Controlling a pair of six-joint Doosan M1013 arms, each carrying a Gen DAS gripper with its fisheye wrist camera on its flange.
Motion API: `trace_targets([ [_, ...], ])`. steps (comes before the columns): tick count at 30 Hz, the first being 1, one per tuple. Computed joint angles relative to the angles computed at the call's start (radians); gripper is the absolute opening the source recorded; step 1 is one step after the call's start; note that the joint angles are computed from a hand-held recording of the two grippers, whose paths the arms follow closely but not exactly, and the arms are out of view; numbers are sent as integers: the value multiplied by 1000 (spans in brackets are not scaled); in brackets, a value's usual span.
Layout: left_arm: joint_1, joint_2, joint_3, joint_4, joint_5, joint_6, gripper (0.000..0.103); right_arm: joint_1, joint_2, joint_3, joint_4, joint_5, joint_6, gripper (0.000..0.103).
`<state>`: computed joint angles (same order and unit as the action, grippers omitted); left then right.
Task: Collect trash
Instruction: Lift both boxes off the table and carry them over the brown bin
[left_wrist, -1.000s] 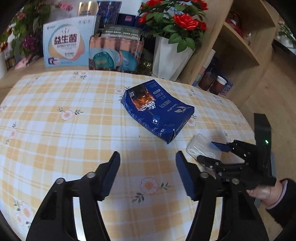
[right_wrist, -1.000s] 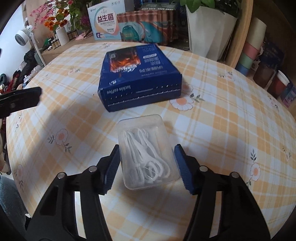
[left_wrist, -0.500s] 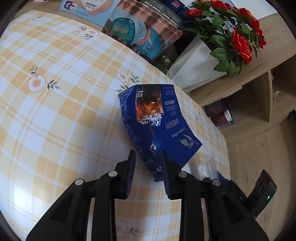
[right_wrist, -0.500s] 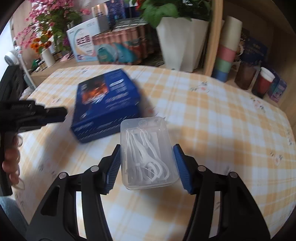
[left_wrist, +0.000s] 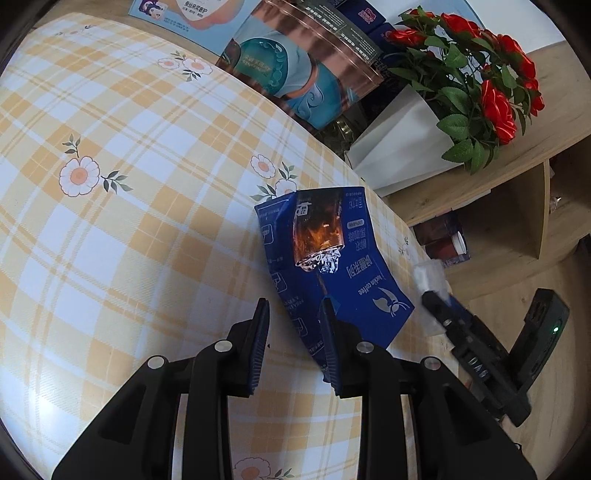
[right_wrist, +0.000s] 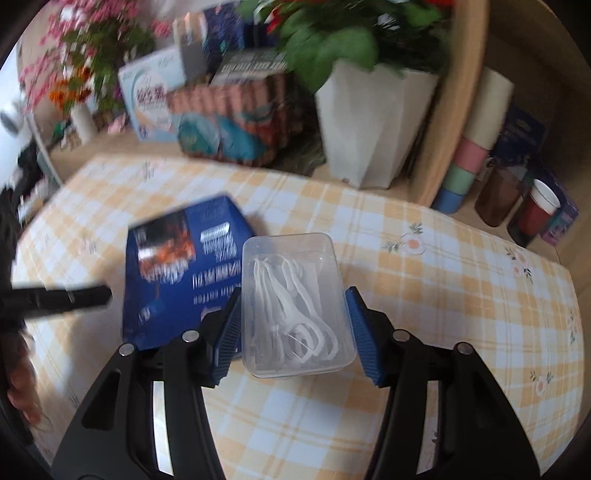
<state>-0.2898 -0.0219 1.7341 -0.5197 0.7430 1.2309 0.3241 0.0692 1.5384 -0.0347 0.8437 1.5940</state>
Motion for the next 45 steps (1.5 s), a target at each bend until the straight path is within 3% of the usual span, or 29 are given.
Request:
trace_targets([
  [9, 4, 21, -1, -99, -10, 61, 37, -13, -22, 35, 57, -12, -8, 55],
  [21, 5, 51, 18, -266, -62, 96, 37, -32, -27, 52, 125, -36, -16, 55],
  [23, 7, 55, 20, -288, -61, 91, 31, -35, -29, 55, 130, -38, -10, 55],
  [24, 4, 54, 18, -263, -63, 72, 21, -35, -31, 58, 129, -41, -4, 55],
  [29, 6, 31, 41, -342, -103, 164, 16, -36, -40, 61, 112, -25, 16, 54],
  [36, -19, -22, 6, -101, -119, 63, 14, -35, -74, 78, 100, -7, 49, 54],
  [45, -37, -114, 8, 163, -40, -60, 13, -5, -139, 100, 78, 13, 95, 54],
])
